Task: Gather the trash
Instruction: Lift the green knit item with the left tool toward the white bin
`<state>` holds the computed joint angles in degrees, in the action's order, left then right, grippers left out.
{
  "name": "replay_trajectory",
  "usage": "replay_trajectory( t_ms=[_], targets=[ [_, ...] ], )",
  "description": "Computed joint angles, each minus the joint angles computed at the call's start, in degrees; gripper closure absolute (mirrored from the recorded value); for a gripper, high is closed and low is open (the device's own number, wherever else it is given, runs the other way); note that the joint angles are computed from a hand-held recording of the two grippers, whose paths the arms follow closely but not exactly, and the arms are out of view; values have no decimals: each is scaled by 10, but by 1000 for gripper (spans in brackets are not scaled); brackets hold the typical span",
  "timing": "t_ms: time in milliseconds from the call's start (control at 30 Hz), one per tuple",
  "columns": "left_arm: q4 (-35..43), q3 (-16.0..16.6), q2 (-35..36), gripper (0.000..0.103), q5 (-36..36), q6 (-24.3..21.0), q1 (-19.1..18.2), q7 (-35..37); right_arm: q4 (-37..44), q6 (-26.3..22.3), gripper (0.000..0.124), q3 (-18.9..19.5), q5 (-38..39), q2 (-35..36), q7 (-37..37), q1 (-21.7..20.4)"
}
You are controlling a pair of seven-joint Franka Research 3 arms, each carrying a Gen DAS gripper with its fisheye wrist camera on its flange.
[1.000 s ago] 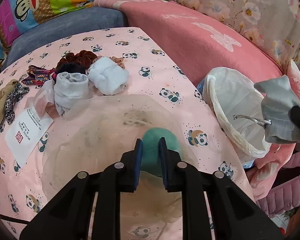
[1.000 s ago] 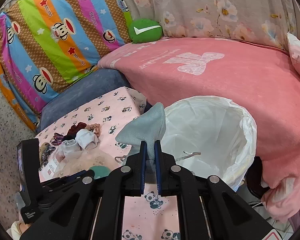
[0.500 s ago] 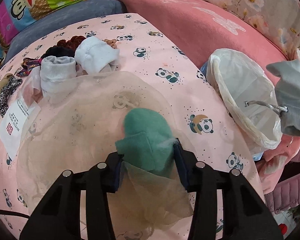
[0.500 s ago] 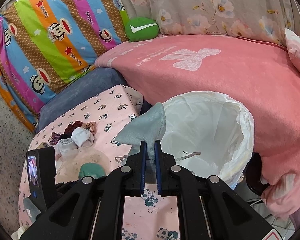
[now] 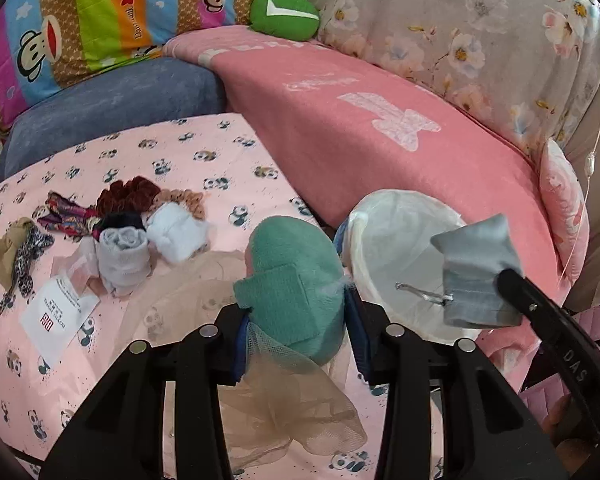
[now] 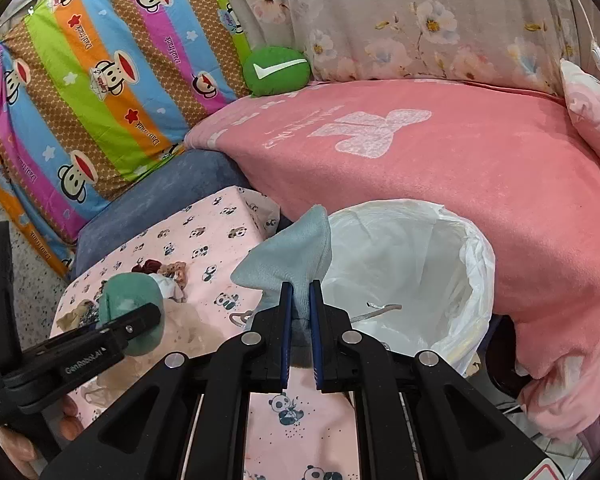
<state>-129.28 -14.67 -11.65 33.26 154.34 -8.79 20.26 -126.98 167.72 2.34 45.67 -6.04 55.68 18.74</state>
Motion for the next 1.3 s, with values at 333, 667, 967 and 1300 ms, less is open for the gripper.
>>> replay_trajectory(
  t_ms=[333,667,967,1300],
  targets=[
    [51,5,28,63,-9,20,-9,22,13,3,116,-11,21,3,-13,-12],
    [-21,14,-13,61,-63,36,-8,40,17,-46,116,-1,86,5,-77,4],
    [-62,13,-68,57,-76,40,17,34,-20,-80,116,31,42,11,-63,30],
    [-33,-4,-83,55,-35,33,44,33,-32,-60,116,28,12,2,-40,39]
  ],
)
